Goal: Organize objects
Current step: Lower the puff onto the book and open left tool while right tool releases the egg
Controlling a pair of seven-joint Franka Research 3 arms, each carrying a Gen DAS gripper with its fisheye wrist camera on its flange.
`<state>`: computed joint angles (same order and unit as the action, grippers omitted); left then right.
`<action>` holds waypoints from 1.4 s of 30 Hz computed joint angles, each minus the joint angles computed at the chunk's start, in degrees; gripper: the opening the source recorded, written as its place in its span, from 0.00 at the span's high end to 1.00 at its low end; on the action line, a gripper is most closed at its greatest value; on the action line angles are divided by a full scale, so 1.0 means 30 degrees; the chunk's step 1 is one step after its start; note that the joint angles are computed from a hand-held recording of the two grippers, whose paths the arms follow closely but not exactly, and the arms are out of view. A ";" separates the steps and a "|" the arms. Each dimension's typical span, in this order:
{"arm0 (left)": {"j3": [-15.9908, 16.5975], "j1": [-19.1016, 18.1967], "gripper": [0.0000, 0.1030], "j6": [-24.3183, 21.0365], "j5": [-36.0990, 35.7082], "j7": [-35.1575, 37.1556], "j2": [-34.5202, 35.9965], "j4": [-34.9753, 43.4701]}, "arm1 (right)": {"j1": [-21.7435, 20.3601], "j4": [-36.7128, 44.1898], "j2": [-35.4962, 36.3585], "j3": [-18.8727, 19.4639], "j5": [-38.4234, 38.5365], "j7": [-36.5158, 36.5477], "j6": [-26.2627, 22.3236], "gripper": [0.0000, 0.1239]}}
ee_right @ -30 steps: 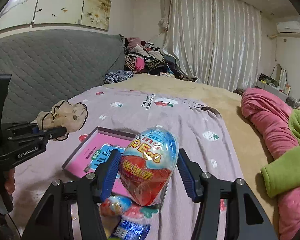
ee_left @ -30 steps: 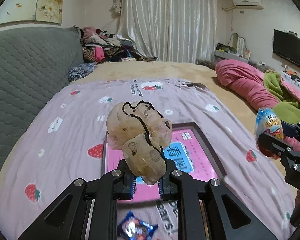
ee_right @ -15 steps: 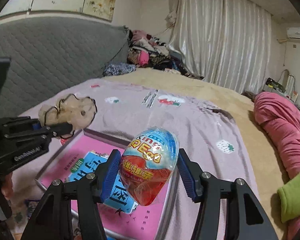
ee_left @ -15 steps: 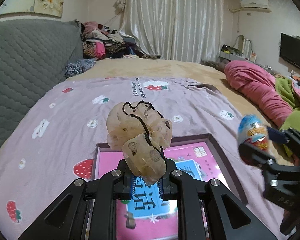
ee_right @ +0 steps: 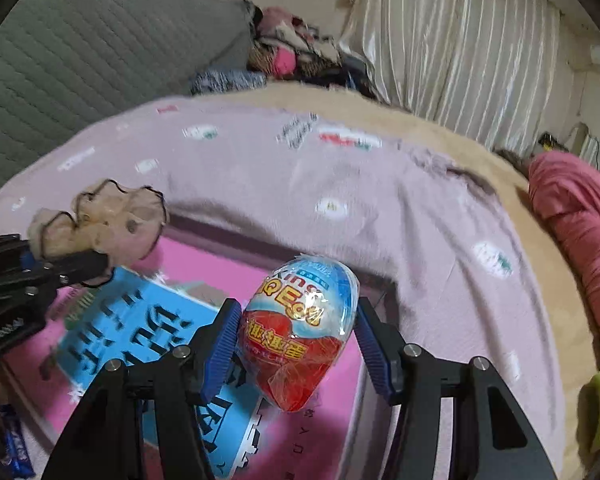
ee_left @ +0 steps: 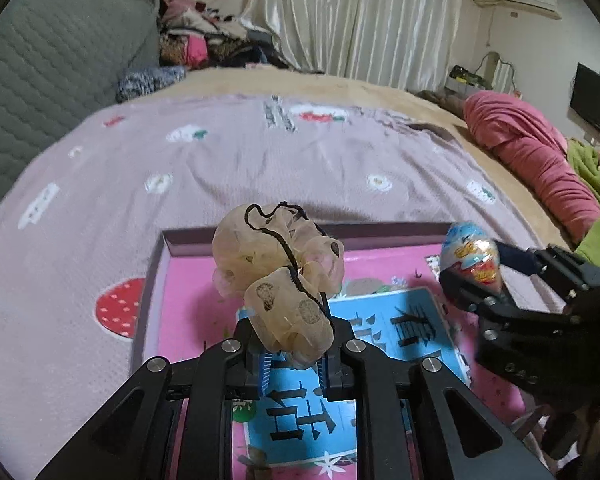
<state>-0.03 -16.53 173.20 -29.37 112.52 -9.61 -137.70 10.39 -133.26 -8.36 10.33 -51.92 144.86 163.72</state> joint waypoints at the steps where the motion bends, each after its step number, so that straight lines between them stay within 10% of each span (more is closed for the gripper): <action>1: -0.0004 0.0057 0.82 -0.0074 -0.0007 -0.0156 0.0169 0.0112 | 0.0022 0.0012 0.0117 0.0003 0.0076 -0.0027 -0.0063 0.54; 20: -0.1240 0.1409 0.69 -0.1367 0.0432 -0.1044 0.0734 0.0493 | 0.0407 -0.0170 0.0235 -0.0280 0.1395 -0.1015 -0.0747 0.53; 31: -0.1245 0.1659 0.31 -0.2167 0.0609 -0.1613 0.0316 0.0495 | 0.0412 -0.0156 0.0137 -0.0208 0.1249 -0.0918 -0.0859 0.43; 42: -0.1336 0.2011 0.20 -0.1378 0.2985 -0.3955 -0.0930 -0.0232 | -0.0076 -0.0887 -0.1085 0.0194 0.1362 -0.0495 -0.0647 0.36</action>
